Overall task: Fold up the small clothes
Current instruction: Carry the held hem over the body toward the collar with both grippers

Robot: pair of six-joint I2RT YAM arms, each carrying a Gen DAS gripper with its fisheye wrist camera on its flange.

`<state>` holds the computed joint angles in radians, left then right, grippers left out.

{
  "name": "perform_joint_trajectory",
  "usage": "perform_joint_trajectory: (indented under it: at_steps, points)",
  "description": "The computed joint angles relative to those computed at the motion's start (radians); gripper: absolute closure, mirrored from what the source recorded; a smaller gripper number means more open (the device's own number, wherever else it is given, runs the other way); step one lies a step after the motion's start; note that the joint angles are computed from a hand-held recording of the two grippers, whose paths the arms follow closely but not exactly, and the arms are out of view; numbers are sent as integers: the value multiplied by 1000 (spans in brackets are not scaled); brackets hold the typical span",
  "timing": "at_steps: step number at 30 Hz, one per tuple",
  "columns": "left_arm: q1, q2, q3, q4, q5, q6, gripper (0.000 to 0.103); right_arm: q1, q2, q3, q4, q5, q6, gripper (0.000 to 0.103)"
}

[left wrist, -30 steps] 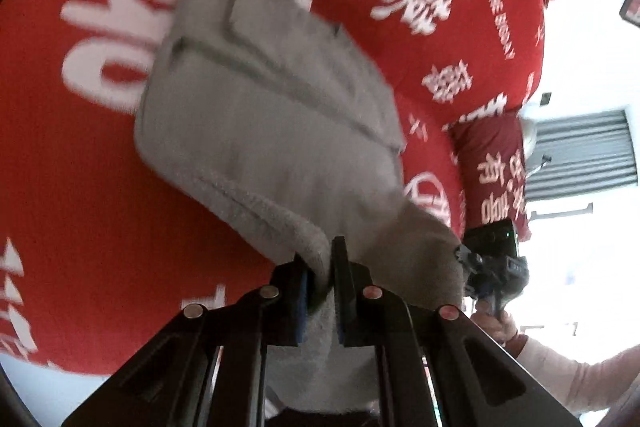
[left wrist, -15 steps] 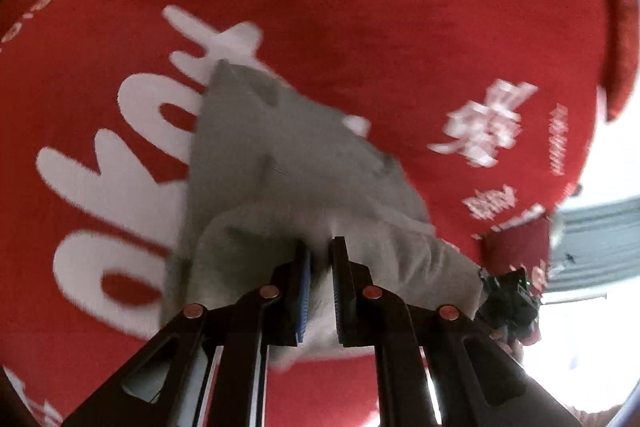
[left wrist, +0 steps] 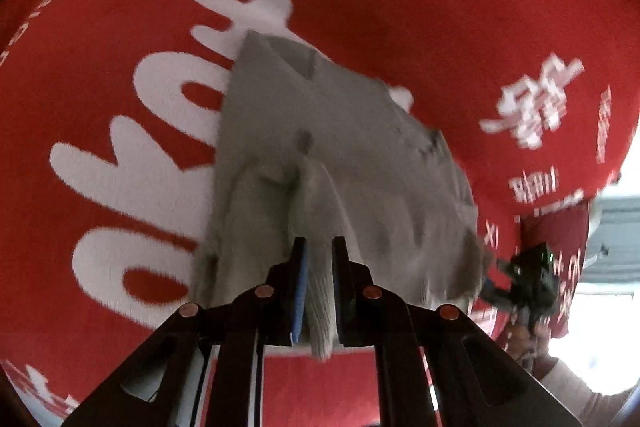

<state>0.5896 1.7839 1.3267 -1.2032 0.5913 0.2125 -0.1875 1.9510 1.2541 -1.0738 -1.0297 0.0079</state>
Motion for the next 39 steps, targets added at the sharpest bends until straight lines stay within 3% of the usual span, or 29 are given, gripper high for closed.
perform_joint_trajectory:
  at_steps: [3, 11, 12, 13, 19, 22, 25, 28, 32, 33, 34, 35, 39]
  points:
    - [-43, -13, -26, -42, -14, 51, 92, 9, -27, -13, -45, 20, -50, 53]
    - [-223, 49, -118, 36, -3, 14, 92, 30, -26, -87, 33, 30, -11, 53]
    - [-225, 42, -124, 40, 4, 15, 92, 30, -32, -98, 46, 32, -2, 64]
    - [-225, 32, -126, 45, 20, 9, 92, 29, -37, -102, 50, 31, -2, 84]
    - [-176, 12, -56, 61, 169, -87, 92, -17, -80, -68, 67, -81, 19, 87]
    - [-189, 55, 23, 126, 142, -168, 92, -23, -44, 15, 85, -96, 62, 87]
    - [-226, 108, 109, 192, 70, -236, 92, -18, 4, 93, 185, -97, 184, 87]
    - [-237, 134, 177, 195, -5, -250, 92, 3, 66, 177, 231, -45, 257, 87]
    - [-213, 110, 179, 68, -50, -102, 92, 17, 125, 281, 108, 4, 174, 84]
    - [-207, 105, 166, 43, -66, -69, 92, 15, 128, 288, 76, 22, 148, 70]
    - [-202, 94, 144, 14, -80, -42, 91, 13, 123, 284, 61, 64, 137, 46]
    - [-195, 79, 112, -14, -92, -18, 92, 6, 115, 264, 78, 86, 141, 42]
    - [-159, 14, -7, -36, -103, 8, 92, -12, 155, 267, 132, 78, 215, 43]
